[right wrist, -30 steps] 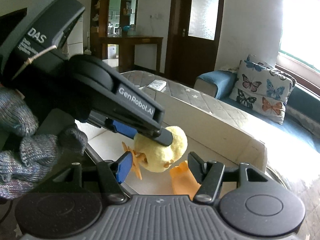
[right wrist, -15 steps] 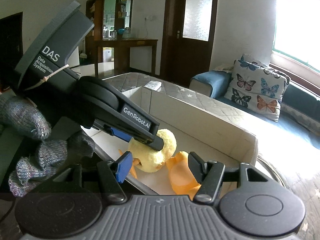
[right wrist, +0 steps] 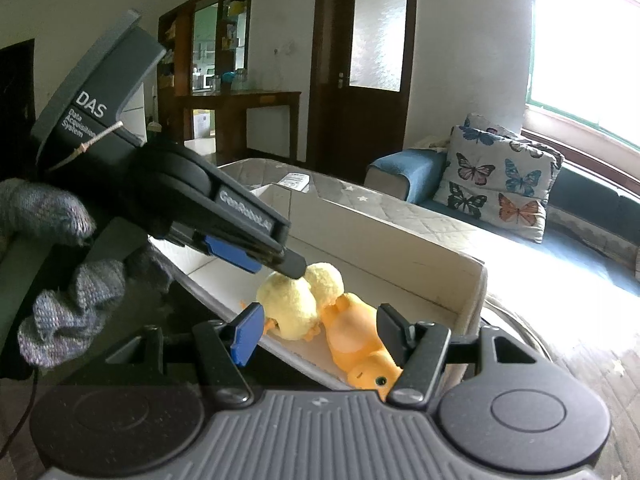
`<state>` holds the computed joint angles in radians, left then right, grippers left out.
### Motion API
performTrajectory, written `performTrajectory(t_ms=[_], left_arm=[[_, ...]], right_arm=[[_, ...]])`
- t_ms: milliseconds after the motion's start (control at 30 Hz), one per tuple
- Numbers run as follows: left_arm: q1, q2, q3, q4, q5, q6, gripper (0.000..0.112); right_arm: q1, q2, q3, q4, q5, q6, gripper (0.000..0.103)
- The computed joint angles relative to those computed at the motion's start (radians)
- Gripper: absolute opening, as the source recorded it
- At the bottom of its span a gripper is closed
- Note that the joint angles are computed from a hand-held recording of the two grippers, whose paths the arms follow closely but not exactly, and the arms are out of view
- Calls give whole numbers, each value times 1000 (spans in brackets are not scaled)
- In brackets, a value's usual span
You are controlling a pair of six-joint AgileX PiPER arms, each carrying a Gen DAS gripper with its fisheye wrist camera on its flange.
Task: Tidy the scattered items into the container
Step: 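Lower the plush chick beside the orange duck and open the left tool, then move the left tool to the green packet and close on it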
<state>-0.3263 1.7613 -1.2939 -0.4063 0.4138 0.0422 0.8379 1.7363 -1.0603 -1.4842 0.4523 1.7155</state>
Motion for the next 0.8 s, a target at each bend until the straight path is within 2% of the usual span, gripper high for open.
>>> performTrajectory(t_ms=[367, 467, 633, 800], left_arm=[[-47, -160, 145, 13, -58, -12, 43], [-67, -204, 191, 28, -74, -29, 43], [-106, -274, 266, 117, -103, -122, 43], [-135, -323, 340, 116, -133, -129, 43]], right_arm=[[127, -98, 140, -9, 126, 84, 64], [177, -119, 181, -13, 176, 131, 72], [260, -140, 241, 18, 251, 169, 72], [357, -161, 302, 59, 340, 240, 73]])
